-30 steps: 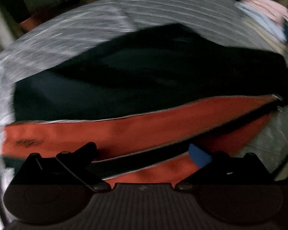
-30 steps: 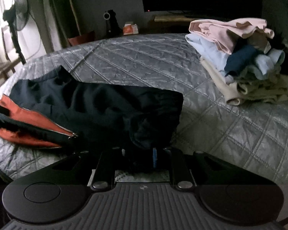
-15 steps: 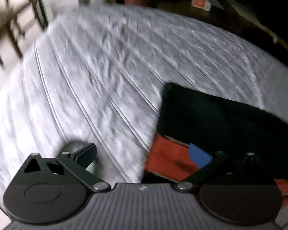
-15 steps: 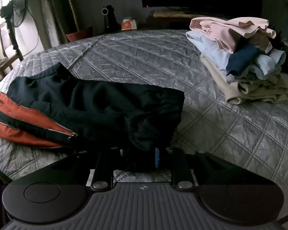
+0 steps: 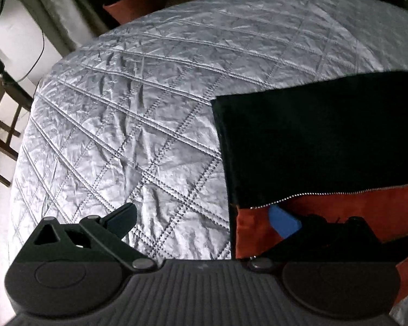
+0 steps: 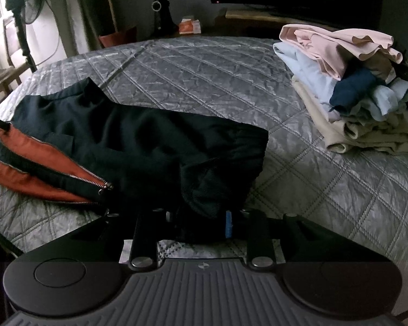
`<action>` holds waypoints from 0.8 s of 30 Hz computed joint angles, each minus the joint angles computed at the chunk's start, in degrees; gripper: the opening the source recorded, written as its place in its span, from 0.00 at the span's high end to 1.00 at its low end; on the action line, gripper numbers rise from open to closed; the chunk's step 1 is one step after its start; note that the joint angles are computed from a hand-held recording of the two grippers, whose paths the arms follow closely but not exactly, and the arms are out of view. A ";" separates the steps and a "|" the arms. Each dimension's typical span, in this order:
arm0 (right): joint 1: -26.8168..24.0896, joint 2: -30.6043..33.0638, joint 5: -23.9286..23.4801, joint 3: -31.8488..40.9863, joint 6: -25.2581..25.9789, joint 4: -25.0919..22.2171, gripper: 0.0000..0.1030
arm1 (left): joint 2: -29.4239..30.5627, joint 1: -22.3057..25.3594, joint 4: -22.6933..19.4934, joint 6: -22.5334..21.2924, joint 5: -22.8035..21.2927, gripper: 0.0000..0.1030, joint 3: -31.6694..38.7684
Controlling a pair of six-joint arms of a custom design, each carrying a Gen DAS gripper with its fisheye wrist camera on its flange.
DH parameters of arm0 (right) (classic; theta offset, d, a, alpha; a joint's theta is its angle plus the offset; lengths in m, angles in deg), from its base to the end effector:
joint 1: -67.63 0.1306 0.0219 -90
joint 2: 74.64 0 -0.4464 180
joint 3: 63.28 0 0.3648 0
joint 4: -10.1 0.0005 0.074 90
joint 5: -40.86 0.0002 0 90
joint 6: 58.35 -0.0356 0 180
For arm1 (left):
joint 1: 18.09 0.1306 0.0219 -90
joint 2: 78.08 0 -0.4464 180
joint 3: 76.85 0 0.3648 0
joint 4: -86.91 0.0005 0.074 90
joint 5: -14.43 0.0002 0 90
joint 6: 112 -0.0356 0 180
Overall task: Fold clothes
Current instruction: 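Lift the jacket front with the left gripper and fold it over the body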
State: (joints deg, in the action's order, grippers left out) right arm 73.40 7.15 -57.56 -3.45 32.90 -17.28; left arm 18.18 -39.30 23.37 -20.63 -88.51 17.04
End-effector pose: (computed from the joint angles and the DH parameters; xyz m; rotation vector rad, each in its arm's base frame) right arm 0.3652 0.0416 0.3530 -0.2149 2.4214 0.2142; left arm 0.4495 -0.1664 0.4599 0.3979 2.6517 0.1861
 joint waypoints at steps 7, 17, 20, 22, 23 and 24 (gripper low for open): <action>-0.53 0.07 -0.95 -0.06 0.16 0.24 0.65 | -1.15 1.08 4.15 -11.31 5.98 0.08 -1.26; -0.59 -0.27 -1.27 -0.71 -0.16 1.14 0.65 | -2.43 3.52 3.67 -14.80 16.72 0.66 -2.89; -0.56 -0.34 -1.25 -0.86 -0.34 1.37 0.64 | -3.12 3.43 4.22 -16.54 16.53 0.75 -3.38; -0.52 -0.39 -1.24 -0.98 -0.60 1.58 0.64 | -3.47 3.71 4.25 -16.94 16.41 0.85 -3.52; -0.50 -0.42 -1.23 -1.04 -0.72 1.69 0.63 | -3.81 3.92 4.34 -17.16 16.66 0.89 -3.67; -0.48 -0.45 -1.23 -1.10 -0.85 1.80 0.63 | -4.30 4.04 4.68 -17.73 16.99 0.89 -3.97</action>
